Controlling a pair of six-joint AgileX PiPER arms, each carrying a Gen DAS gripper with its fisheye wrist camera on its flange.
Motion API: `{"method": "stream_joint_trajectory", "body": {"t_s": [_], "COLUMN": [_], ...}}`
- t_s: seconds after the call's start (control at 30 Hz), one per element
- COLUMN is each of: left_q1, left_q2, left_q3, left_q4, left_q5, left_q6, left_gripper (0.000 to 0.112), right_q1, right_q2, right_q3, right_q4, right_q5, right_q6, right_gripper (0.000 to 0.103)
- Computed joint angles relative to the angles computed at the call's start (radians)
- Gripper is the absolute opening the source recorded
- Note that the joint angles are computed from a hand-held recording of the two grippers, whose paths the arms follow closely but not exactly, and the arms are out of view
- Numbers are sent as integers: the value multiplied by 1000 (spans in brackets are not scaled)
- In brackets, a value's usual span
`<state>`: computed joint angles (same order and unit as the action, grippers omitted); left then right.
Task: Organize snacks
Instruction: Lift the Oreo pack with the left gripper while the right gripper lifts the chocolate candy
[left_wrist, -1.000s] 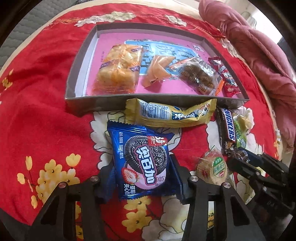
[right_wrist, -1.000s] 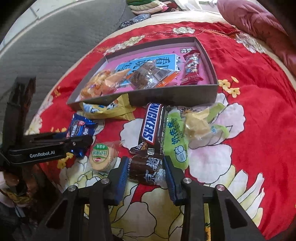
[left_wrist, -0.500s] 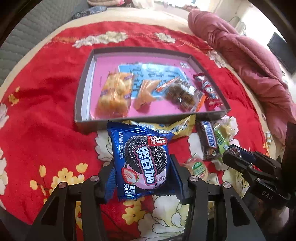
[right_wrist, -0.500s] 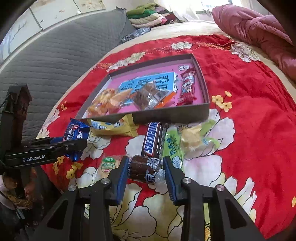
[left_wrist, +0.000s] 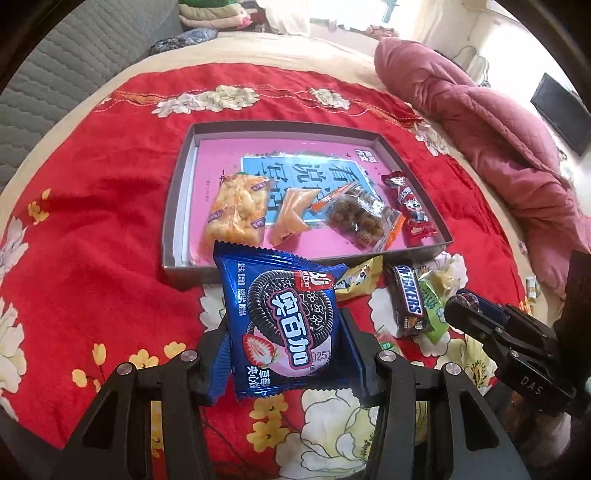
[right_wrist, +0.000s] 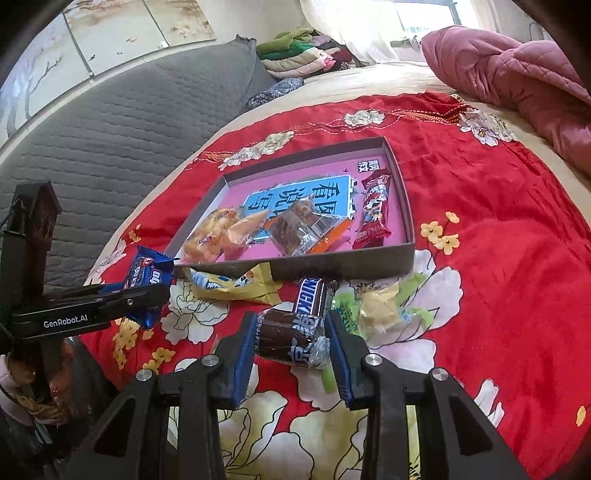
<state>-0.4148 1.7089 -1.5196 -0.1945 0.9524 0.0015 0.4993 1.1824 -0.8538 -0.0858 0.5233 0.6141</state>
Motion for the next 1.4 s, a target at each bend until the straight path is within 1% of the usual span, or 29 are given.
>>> {"method": "stream_joint_trajectory", "body": {"t_s": [0.6, 0.8, 1.4], "left_q1": [-24, -27, -64], "left_q2": [33, 55, 146], "left_q3": [-62, -96, -238], "left_q4": [38, 50, 96], "left_q5": [11, 27, 71], "left_q6": [-52, -80, -128], "left_gripper": [53, 53, 53], "right_q1": [-20, -24, -102], "right_q2": [28, 45, 93], "right_q3": [-19, -27, -46], "right_q4": [-57, -105, -41], "right_q5": [-48, -70, -141], "right_q6": [16, 45, -39], "right_gripper": [38, 37, 37]}}
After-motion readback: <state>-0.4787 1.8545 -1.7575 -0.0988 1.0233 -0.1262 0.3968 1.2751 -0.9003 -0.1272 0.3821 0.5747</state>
